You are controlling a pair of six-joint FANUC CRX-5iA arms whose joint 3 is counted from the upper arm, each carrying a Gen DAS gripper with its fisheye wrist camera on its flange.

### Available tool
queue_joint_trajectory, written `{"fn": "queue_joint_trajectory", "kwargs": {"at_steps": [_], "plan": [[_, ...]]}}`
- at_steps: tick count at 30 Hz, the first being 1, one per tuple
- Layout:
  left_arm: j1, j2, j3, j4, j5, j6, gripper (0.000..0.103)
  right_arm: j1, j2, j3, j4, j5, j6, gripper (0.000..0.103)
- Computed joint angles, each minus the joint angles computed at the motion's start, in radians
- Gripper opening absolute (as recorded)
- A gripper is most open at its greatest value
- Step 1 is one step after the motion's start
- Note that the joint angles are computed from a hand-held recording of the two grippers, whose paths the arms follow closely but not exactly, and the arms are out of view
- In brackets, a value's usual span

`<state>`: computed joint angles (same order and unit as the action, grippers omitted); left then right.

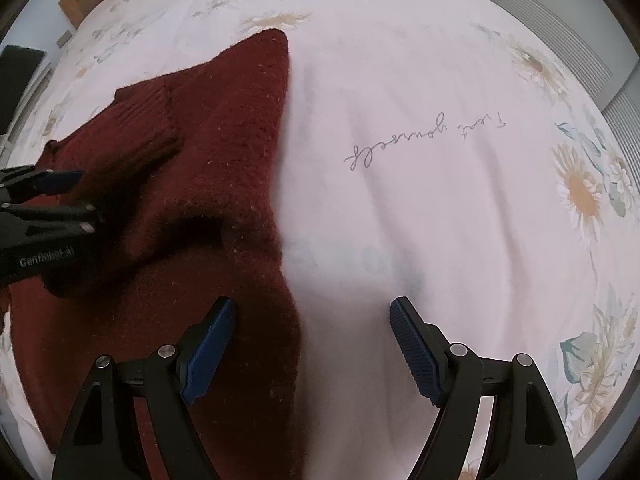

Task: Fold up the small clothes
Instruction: 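Fold the held side and sleeve across the sweater body with the right gripper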

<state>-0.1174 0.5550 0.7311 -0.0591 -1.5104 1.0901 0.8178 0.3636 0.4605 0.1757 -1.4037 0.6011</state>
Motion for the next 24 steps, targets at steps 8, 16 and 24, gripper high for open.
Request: {"fn": "queue_joint_trajectory", "kwargs": {"at_steps": [8, 16, 24], "plan": [[0.117, -0.080, -0.051, 0.110, 0.056, -0.028, 0.014, -0.017, 0.066, 0.089, 0.003, 0.000, 0.030, 0.080], [0.304, -0.199, -0.179, 0.233, 0.104, -0.060, 0.014, -0.022, 0.123, 0.172, 0.026, -0.009, 0.037, 0.017], [0.392, -0.222, -0.238, 0.272, 0.096, 0.077, 0.016, -0.010, 0.121, 0.168, 0.020, -0.018, 0.035, 0.017]]}}
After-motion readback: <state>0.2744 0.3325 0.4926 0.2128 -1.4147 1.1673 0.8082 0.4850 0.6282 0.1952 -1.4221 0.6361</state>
